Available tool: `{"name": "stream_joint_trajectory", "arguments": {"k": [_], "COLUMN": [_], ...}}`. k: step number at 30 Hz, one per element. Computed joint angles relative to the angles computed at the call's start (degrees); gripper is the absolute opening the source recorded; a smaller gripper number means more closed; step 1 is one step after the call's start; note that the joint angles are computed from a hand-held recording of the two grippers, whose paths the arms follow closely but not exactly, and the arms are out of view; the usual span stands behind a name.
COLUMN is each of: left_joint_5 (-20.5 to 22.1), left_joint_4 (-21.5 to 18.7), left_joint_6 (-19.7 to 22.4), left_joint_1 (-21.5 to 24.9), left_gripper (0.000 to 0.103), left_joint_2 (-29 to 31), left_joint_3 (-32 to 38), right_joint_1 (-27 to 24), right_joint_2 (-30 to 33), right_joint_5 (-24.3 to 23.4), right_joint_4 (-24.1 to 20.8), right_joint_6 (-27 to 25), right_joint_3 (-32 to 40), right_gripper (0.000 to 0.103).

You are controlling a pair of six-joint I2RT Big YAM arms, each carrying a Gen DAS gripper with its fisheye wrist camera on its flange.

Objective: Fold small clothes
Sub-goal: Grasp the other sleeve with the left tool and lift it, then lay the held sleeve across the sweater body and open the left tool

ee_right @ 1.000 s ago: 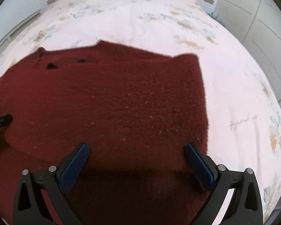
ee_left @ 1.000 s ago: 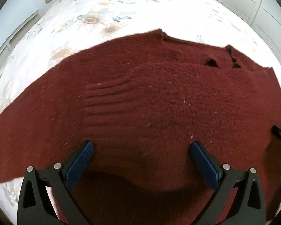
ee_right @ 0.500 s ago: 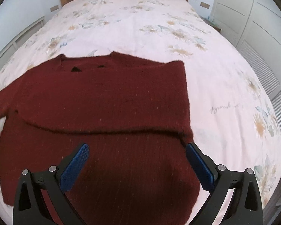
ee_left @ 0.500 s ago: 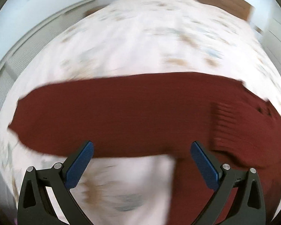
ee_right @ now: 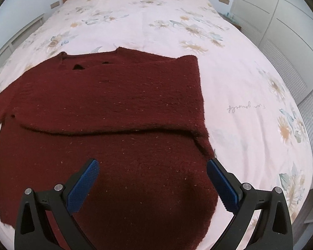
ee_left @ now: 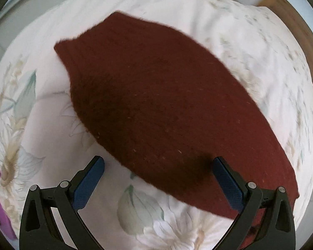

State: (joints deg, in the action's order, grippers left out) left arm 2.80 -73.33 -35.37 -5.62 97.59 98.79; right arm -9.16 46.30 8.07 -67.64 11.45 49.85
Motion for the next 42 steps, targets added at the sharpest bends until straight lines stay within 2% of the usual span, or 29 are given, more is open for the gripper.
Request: {"name": "stream_joint_trajectory", "arguments": {"k": [3,4,5,7,8,10,14,18,23,27,32,36,42], "left_joint_5": [-2.4,-2.5,-3.3,-5.0,-4.8,-3.6,-2.0,-1.2,0.1,1.5,0.9,1.4,2.8], "left_joint_4": [0.7,1.4,2.0,2.1,1.9,1.4,0.5,1.0,-0.3,-2.3,-2.4,-1.4,-4.0], "left_joint_6": [2.7,4.1,5.3,5.7,6.2,7.5,9.2,12.4,16.2,18.7,20.6,21.9,21.2], "left_joint_1": [-0.7,-0.9,-1.2,-1.7,-1.8,-1.9,-2.7,-5.7,-12.1,-19.0,-28.4,-32.9,-38.9], "left_gripper": [0.101,0.092,0.07,0.048,0.034,0.016,0.013,0.013,0.013,0.013,0.013,0.013,0.012], "left_joint_2": [0.5,0.6,0.5,0.7,0.7,0.5,-0.7,-3.4,-3.6,-2.9,3.9,8.8,18.3], "left_joint_3": [0.3,0.2,0.2,0.8,1.2,2.1,2.9,2.7,6.2,9.4,17.1,21.4,32.2], "right_joint_1": [0.2,0.3,0.5,1.0,1.1,1.3,1.5,1.7,1.1,-1.0,-4.5,-8.0,-12.5], "right_joint_2": [0.4,0.5,0.5,0.7,0.7,0.7,0.6,0.6,0.8,1.7,2.4,3.0,3.3], "right_joint_5": [0.0,0.0,-0.1,-0.1,-0.1,-0.2,-0.4,-0.4,-0.4,-1.3,-2.5,-3.6,-5.2], "right_joint_4": [0.1,0.2,0.3,0.4,0.4,0.6,0.8,1.1,2.0,2.3,3.0,3.5,3.8], "right_joint_6": [0.1,0.1,0.1,0.0,0.0,0.0,0.2,-0.1,-0.7,-1.8,-3.9,-5.3,-7.6], "right_joint_3": [0.2,0.2,0.2,0.2,0.2,0.2,0.4,0.8,1.6,2.6,4.0,5.2,6.3], "right_gripper": [0.102,0.102,0.102,0.102,0.102,0.102,0.102,0.102,0.102,0.102,0.102,0.102,0.102]}}
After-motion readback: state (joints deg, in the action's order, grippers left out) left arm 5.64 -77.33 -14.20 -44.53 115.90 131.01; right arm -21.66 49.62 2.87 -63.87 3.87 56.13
